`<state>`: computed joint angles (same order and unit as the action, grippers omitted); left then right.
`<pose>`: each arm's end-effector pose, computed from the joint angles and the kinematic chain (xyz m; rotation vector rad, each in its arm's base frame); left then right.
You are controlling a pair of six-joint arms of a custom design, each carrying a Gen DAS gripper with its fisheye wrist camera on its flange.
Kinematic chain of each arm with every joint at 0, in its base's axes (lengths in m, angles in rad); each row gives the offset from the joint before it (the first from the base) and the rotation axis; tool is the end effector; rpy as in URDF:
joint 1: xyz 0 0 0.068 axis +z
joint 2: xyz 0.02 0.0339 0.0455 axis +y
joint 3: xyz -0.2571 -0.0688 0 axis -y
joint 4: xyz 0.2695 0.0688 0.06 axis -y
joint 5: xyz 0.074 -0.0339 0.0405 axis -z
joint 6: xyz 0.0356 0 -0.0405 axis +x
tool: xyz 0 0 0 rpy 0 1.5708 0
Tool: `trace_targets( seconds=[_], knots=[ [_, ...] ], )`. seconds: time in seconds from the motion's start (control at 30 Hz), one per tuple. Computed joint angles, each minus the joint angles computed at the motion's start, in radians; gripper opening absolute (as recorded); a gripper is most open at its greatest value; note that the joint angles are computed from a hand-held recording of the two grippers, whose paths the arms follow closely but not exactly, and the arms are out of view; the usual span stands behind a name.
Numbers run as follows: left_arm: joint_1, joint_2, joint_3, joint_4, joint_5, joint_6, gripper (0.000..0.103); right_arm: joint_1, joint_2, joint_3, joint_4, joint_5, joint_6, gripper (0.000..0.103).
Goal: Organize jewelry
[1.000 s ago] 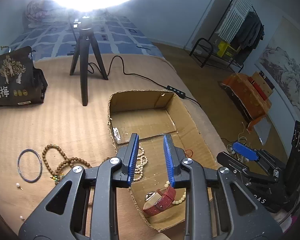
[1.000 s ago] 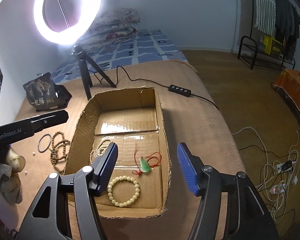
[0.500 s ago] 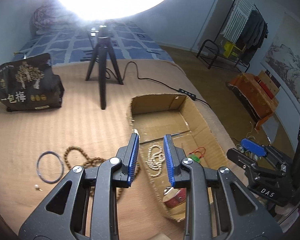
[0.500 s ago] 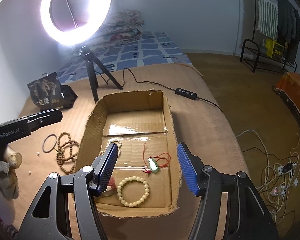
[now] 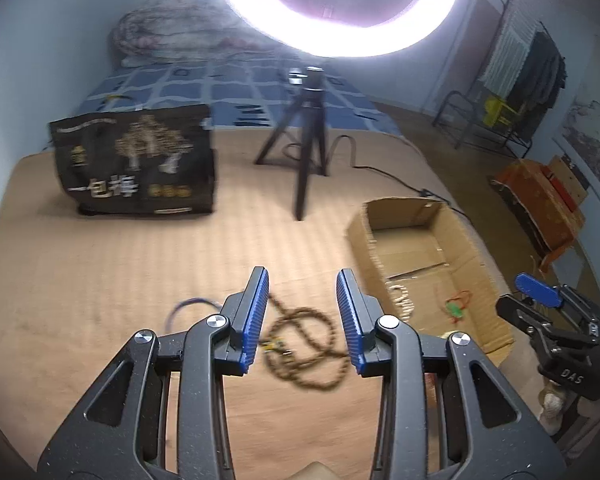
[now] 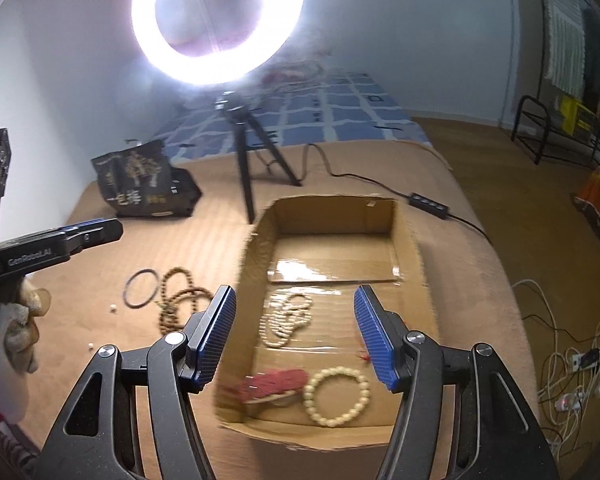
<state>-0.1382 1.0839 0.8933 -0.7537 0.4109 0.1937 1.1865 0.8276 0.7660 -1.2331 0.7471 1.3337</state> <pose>0.2340 -0.0469 0.2622 0.5710 2.4024 -0.4911 0.0772 0.1263 0.2498 0.3006 2.3354 0.0293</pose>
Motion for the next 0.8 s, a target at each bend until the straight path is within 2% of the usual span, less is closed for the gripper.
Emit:
trace_targets(
  seconds=[0.43, 0.7, 0.73, 0.8],
  knots=[
    [0.276, 0.115, 0.045, -0.030, 0.041, 0.195, 0.035, -0.057, 0.245, 0.060, 0.313, -0.095, -0.244, 0.061],
    [0.332, 0.232, 0.066, -0.036, 0.043, 0.266, 0.036, -0.129, 0.434, 0.097, 0.511, -0.255, -0.392, 0.066],
    [0.335, 0.245, 0.065, -0.032, 0.041, 0.270, 0.038, -0.133, 0.458, 0.103, 0.524, -0.269, -0.406, 0.066],
    [0.341, 0.270, 0.067, -0.035, 0.049, 0.281, 0.052, -0.144, 0.504, 0.112, 0.550, -0.304, -0.437, 0.067]
  ],
)
